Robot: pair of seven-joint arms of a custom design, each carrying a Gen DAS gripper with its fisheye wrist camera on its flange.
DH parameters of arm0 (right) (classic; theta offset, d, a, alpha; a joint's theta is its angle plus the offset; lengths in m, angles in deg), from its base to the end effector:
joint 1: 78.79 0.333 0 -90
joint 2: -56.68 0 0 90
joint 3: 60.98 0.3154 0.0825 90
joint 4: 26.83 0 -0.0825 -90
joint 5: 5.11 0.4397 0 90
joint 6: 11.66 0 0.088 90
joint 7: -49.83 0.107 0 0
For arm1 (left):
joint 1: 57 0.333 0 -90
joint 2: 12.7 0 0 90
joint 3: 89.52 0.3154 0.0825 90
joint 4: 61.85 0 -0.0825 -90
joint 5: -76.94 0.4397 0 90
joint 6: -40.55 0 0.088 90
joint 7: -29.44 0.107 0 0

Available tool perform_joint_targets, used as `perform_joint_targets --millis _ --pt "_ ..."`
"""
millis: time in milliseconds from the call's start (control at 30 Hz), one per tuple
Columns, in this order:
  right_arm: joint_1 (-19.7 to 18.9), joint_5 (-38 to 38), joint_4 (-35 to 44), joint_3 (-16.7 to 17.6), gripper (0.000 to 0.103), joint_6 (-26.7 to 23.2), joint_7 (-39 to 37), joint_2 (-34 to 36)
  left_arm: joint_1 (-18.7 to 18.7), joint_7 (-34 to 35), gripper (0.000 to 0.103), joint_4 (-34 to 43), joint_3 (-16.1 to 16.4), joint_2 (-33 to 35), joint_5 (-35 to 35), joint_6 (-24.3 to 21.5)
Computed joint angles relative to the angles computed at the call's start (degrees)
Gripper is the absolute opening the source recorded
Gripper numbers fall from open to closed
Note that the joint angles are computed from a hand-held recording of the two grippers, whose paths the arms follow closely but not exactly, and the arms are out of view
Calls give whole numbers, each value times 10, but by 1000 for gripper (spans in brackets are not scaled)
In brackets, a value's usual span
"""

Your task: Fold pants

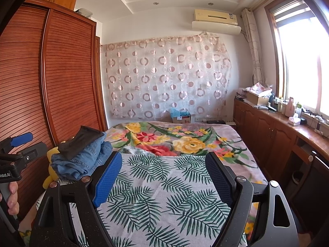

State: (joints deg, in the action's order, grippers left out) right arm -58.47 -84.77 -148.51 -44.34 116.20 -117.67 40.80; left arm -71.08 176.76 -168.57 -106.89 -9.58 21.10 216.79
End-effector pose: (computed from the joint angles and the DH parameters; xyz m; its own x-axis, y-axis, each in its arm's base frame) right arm 0.4656 0.3287 0.5719 -0.3388 -0.9397 -0.0459 -0.2182 0.1260 -0.9677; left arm 0.6017 -0.2846 0.5768 -0.5719 -0.8203 0.0115 -0.3097 0.2029 -0.9289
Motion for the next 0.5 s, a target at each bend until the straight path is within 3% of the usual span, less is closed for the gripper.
perform_joint_targets --millis 500 --pt "1 0 -1 0 84 0 2 0 0 2 103 -1 -1 0 -2 1"
